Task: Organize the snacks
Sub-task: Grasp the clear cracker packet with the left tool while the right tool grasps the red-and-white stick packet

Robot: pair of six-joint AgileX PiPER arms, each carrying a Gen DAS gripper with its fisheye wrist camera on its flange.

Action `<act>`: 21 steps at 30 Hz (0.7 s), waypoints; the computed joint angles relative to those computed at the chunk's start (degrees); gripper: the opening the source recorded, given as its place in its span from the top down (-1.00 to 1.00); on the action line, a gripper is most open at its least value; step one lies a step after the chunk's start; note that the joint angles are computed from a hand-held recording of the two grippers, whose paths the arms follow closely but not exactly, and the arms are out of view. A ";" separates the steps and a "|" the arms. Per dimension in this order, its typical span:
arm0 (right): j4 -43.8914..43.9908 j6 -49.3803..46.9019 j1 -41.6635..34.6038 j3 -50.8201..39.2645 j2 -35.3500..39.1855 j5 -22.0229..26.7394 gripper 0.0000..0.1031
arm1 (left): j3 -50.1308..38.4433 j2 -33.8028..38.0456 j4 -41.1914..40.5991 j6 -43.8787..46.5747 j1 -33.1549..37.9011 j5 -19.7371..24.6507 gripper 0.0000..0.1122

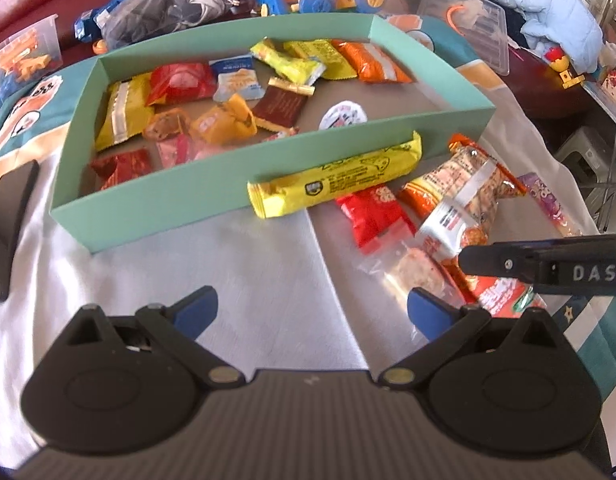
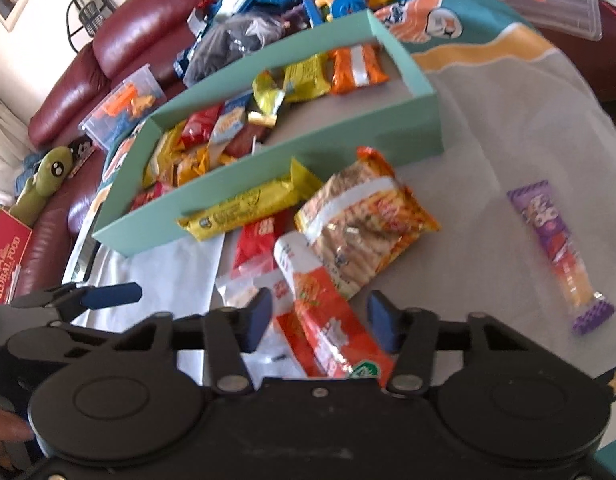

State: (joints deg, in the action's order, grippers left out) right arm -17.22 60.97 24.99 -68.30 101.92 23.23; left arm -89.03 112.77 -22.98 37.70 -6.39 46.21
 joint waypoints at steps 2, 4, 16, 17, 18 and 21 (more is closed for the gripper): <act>1.09 -1.22 0.29 -0.29 0.60 -0.15 0.52 | -0.35 0.34 0.50 -0.63 -0.19 0.21 -0.83; 2.44 -2.28 0.23 0.75 0.10 -1.73 0.64 | -0.74 0.64 0.78 -1.10 -0.51 0.41 -0.83; -8.30 11.01 0.56 13.62 -9.28 -4.18 0.64 | -3.49 2.87 2.69 -6.21 -7.63 1.88 -0.51; -8.67 11.57 0.45 14.39 -9.73 -4.66 0.64 | -3.56 3.08 4.07 -7.23 -8.54 1.90 -0.26; -8.95 11.86 0.43 14.76 -9.94 -4.93 0.63 | -3.05 3.07 5.33 -7.95 -9.38 1.38 -0.13; -9.49 12.11 0.71 14.92 -9.74 -5.29 0.60 | 1.00 0.89 5.95 -5.48 -10.36 -2.66 0.32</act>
State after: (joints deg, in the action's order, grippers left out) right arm -26.72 73.08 25.70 -53.37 92.19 17.93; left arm -88.03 113.66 -17.04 32.22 -16.74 43.55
